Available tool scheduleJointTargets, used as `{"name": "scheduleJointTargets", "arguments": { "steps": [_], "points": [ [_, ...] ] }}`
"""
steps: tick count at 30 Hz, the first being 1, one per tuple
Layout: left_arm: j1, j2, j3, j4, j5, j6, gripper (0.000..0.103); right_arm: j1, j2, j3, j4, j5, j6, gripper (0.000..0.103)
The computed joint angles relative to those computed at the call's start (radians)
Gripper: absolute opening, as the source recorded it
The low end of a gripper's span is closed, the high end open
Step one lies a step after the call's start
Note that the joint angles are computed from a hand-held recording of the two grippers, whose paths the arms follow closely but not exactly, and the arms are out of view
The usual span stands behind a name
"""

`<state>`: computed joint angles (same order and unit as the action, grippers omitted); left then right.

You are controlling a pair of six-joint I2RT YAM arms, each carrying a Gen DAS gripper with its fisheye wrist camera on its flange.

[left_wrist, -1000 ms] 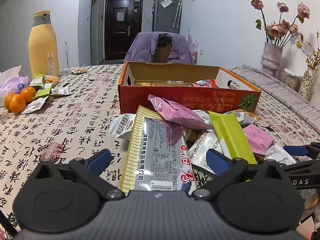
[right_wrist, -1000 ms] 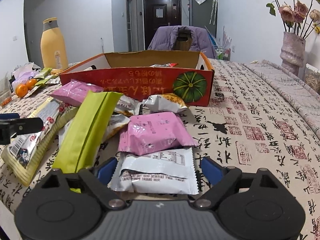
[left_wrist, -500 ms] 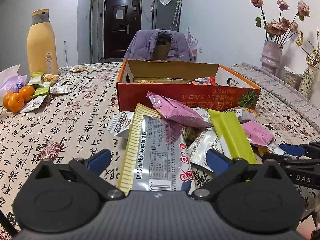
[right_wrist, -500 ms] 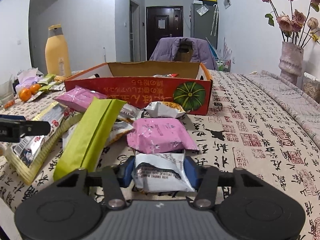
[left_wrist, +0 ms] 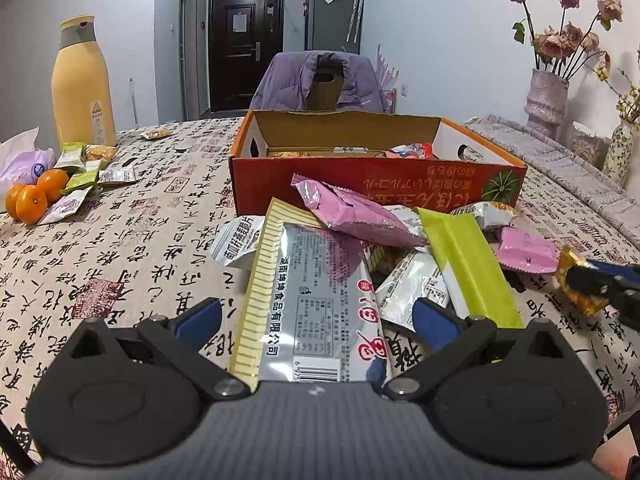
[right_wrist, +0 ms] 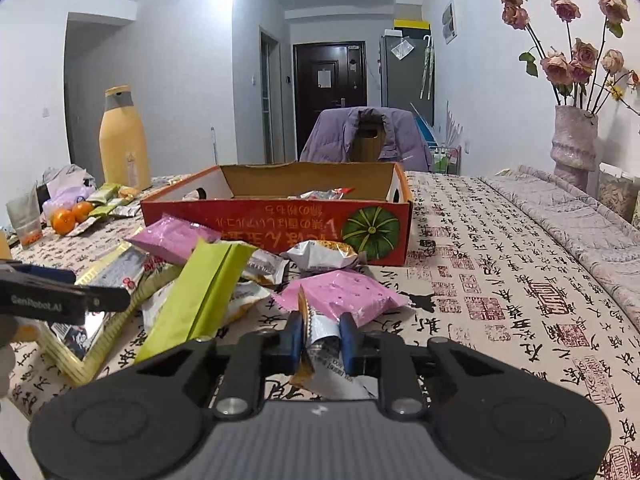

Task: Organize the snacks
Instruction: 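Grasp the long silver-and-yellow bar bag with the left gripper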

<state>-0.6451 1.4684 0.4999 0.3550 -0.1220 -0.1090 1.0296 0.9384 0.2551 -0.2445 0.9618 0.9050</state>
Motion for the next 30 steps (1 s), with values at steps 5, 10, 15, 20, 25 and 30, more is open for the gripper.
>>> {"name": "scheduleJointTargets", "arguments": {
  "steps": [5, 10, 15, 20, 25, 30],
  "points": [
    [-0.006, 0.029, 0.017, -0.003, -0.019, -0.007, 0.103, 0.038, -0.033, 0.005, -0.034, 0.047, 0.018, 0.018],
    [-0.012, 0.055, 0.03, -0.002, -0.041, -0.016, 0.097, 0.063, -0.058, 0.015, -0.068, 0.081, 0.033, 0.018],
    [-0.008, 0.084, 0.047, -0.018, -0.029, -0.019, 0.078, 0.095, -0.068, 0.032, -0.117, 0.116, 0.066, 0.018],
    [0.005, 0.078, 0.024, 0.009, -0.004, -0.012, 0.058, 0.102, -0.052, 0.039, -0.126, 0.117, 0.085, 0.018],
    [-0.004, 0.058, -0.008, 0.039, -0.005, 0.009, 0.046, 0.12, -0.036, 0.049, -0.139, 0.126, 0.107, 0.018],
    [0.003, 0.009, -0.042, 0.047, -0.005, 0.001, 0.043, 0.145, -0.024, 0.062, -0.177, 0.144, 0.149, 0.018]
  ]
}}
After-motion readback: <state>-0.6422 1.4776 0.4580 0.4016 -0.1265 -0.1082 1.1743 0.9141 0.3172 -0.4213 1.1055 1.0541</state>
